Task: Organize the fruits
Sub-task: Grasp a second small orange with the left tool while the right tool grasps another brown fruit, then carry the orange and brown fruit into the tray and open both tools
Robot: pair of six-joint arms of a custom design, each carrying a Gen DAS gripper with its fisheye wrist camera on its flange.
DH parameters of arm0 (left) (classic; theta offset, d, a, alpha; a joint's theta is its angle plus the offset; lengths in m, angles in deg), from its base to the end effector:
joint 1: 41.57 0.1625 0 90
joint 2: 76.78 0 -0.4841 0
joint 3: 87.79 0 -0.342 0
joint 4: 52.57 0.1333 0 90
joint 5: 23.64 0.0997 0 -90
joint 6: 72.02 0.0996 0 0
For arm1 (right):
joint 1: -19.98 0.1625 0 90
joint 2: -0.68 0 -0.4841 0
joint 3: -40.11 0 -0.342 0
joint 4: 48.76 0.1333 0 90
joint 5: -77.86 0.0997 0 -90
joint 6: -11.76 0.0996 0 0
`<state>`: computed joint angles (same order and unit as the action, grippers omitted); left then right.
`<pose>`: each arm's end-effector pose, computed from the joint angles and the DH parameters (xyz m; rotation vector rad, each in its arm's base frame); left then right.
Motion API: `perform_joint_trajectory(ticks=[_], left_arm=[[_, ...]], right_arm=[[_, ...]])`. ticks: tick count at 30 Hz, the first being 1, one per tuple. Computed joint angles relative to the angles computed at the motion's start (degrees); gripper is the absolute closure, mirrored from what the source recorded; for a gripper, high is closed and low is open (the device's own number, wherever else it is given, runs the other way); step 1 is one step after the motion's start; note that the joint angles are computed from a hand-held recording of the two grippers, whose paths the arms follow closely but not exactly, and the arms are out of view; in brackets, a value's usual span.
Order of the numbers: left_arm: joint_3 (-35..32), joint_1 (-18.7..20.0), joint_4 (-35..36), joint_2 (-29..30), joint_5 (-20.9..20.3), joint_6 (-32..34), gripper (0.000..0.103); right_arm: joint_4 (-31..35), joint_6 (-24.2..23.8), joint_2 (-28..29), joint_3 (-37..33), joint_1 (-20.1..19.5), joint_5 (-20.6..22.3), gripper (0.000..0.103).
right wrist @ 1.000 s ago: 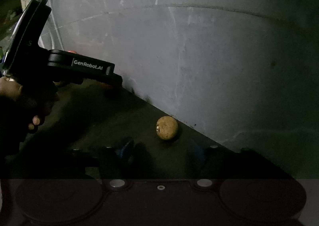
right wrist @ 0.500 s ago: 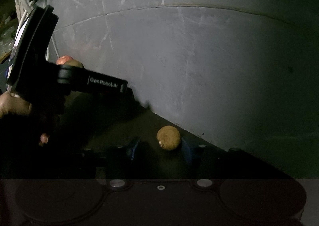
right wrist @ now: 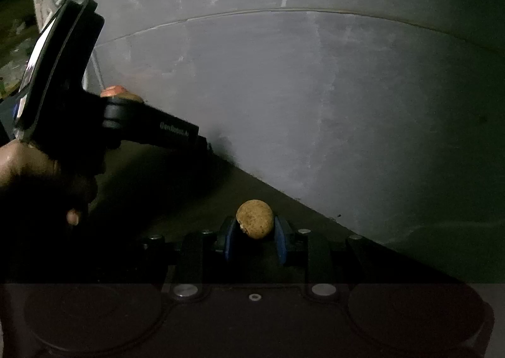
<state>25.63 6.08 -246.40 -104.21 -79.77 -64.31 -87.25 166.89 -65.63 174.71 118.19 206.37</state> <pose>-0.2470 -0.5513 -0.0038 0.9872 2.4078 -0.6251 0.1190 -0.3254 0.1628 0.1915 -2.1491 1.1059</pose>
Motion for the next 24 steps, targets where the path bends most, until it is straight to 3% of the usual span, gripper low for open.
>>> perform_joint_trajectory(ticks=[6, 13, 19, 24], left_arm=[[4.0, -1.3, 0.4, -1.8, -0.9, -2.5, 0.067], [10.3, -2.9, 2.2, -6.0, -2.2, -10.4, 0.067], [17.1, -5.9, -0.8, -10.2, -0.7, -17.4, 0.067], [24.5, -10.5, -5.5, -14.0, 3.9, -25.2, 0.067]], right_arm=[[1.5, -0.4, -0.8, 0.5, -0.3, -1.8, 0.075], [3.7, -0.7, -2.2, 1.4, 1.8, -1.6, 0.075], [6.4, -1.0, -3.9, 1.7, 5.7, -1.2, 0.075], [9.3, -0.2, -3.9, 1.5, 9.8, -2.0, 0.075]])
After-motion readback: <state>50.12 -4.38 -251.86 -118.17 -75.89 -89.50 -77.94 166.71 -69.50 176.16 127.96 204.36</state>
